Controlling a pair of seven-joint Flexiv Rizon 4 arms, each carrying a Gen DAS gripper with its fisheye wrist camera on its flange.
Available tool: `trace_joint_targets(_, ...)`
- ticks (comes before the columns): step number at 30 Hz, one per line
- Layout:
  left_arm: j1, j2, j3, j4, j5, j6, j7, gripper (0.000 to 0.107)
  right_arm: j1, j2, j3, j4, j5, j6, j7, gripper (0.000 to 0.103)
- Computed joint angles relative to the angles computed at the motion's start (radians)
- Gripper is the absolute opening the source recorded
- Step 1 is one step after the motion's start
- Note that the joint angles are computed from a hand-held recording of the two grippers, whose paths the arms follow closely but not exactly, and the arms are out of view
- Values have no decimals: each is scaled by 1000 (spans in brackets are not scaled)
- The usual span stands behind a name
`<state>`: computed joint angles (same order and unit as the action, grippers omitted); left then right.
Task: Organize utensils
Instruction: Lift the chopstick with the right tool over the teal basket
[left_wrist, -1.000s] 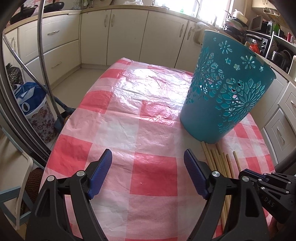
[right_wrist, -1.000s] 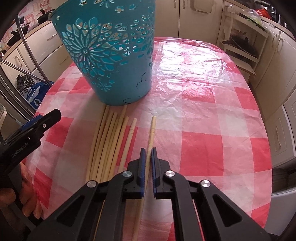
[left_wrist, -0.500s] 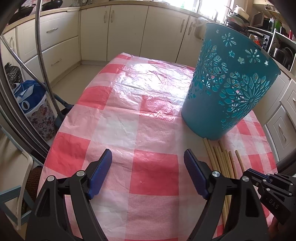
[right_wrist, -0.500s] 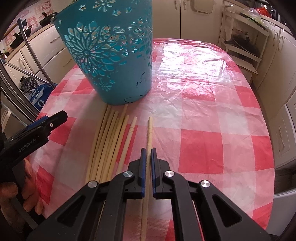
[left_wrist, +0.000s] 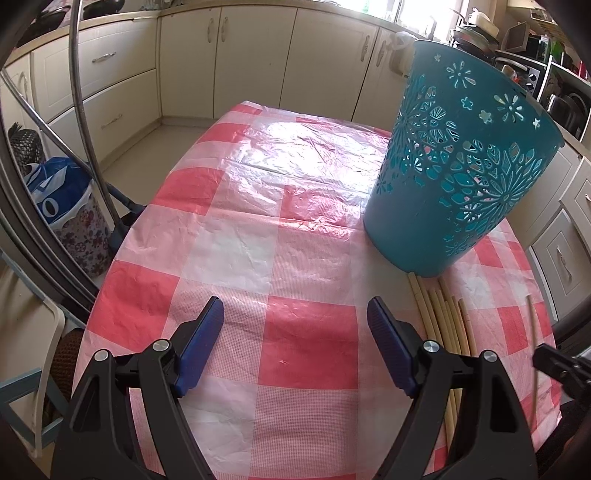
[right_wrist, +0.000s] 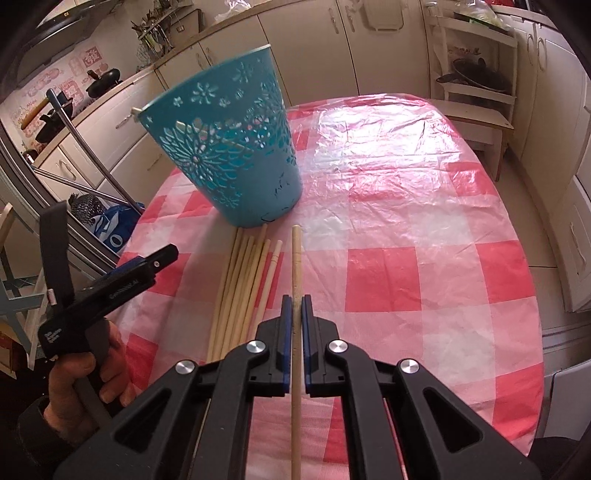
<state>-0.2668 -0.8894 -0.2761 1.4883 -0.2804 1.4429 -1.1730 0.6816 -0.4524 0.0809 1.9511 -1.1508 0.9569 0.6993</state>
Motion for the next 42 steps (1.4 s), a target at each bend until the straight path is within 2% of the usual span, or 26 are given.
trace_joint_targets(10,0,0,2,-2,2,-5,-1,76,-1,73,17,-14,-122,-48,27,6)
trace_joint_targets(32,-4,-3,6,-8,3,-9,-3,77,-39,118,27,-113,-301,-67,3,6)
trace_joint_targets(37,-4,-3,6,-9,3,-10,-3,78,-66,113,11,-149,-343,-66,-14,6)
trace_joint_targets(42,-10,-5,14,-13,7,-13,-5,78,-95,70,-31,-226,-459,-60,18,6)
